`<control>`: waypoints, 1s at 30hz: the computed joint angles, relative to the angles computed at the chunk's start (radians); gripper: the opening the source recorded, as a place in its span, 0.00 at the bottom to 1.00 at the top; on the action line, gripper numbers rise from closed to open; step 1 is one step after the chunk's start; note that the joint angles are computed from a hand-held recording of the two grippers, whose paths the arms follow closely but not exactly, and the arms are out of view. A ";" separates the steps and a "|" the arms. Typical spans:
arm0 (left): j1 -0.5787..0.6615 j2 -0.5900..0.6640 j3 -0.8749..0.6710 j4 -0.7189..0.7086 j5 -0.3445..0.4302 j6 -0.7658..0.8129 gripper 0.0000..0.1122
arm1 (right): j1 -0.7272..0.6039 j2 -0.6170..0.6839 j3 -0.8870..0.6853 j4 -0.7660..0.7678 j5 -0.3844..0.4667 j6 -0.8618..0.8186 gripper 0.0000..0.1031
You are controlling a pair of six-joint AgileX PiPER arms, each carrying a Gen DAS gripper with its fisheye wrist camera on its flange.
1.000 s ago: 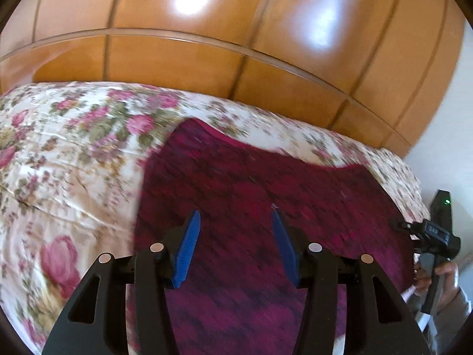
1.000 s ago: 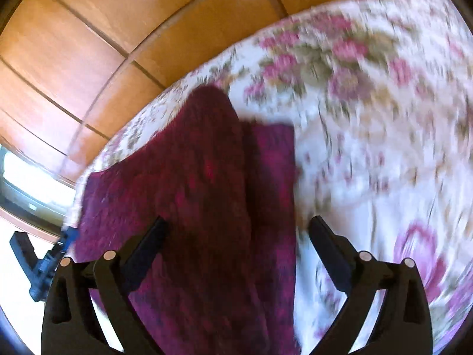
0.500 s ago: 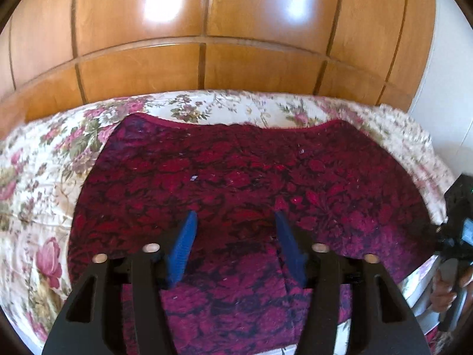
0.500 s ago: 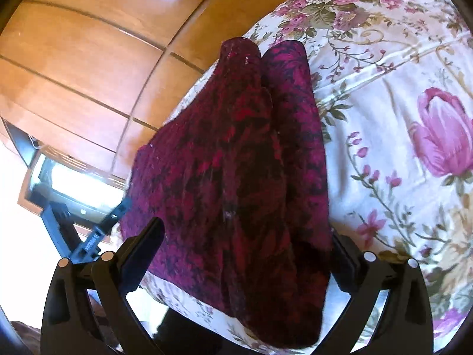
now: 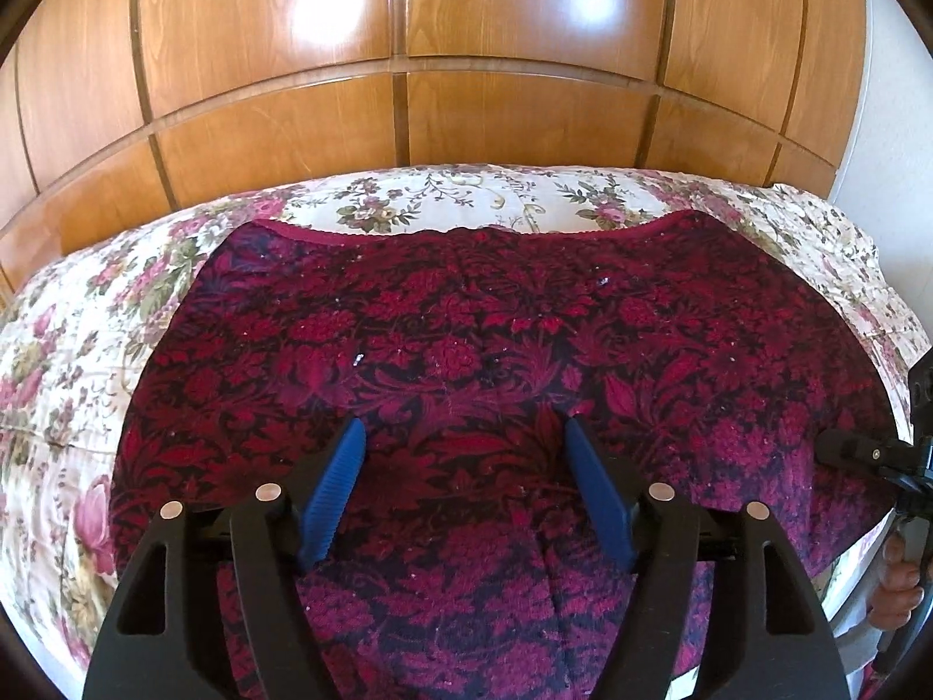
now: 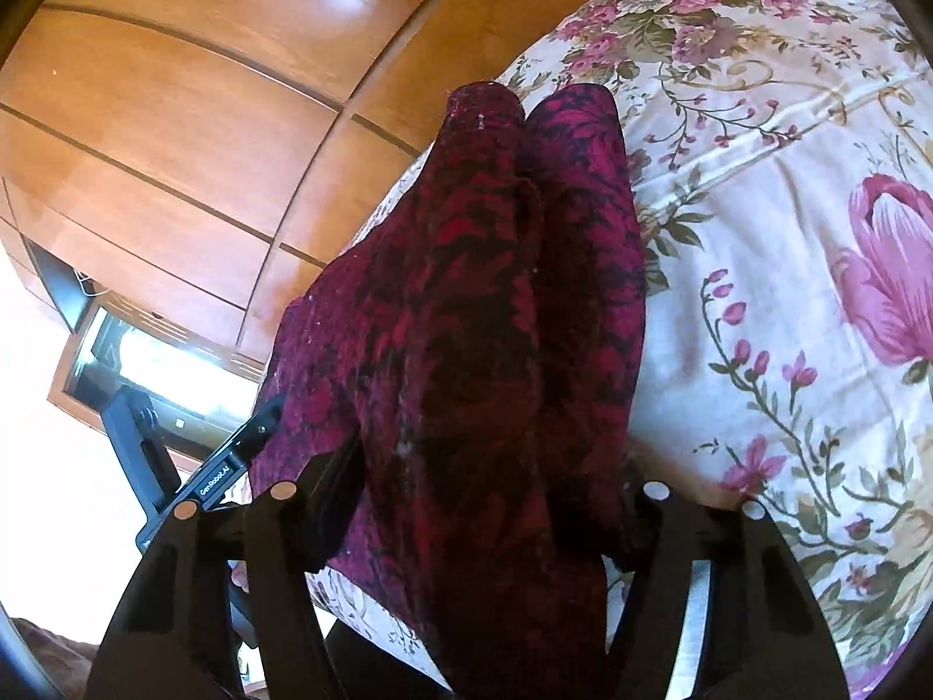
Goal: Fold small clothes
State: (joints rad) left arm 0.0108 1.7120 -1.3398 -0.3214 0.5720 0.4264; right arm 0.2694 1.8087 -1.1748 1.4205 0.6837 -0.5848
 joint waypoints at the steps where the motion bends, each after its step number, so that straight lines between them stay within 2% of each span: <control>1: -0.001 -0.001 0.002 -0.001 -0.004 0.001 0.62 | -0.015 -0.004 0.011 0.008 0.015 -0.016 0.57; 4: -0.007 -0.003 0.007 0.010 -0.011 -0.007 0.62 | -0.021 -0.009 0.021 0.024 0.025 -0.031 0.51; 9: 0.009 0.004 -0.005 -0.028 0.009 0.020 0.62 | -0.004 -0.017 -0.007 -0.022 0.010 0.029 0.47; 23: 0.093 0.027 -0.028 -0.236 0.089 0.190 0.61 | 0.082 -0.052 -0.199 -0.330 -0.030 0.330 0.38; 26: 0.128 0.044 -0.049 -0.310 0.137 0.243 0.61 | 0.115 -0.041 -0.284 -0.441 -0.027 0.438 0.36; 30: 0.247 0.105 -0.124 -0.514 0.321 0.343 0.61 | 0.158 -0.011 -0.416 -0.569 -0.006 0.549 0.35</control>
State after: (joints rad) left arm 0.2580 1.8167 -1.4637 -0.8357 0.8935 0.7690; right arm 0.4277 1.7977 -1.5913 0.8520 0.6774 -0.0355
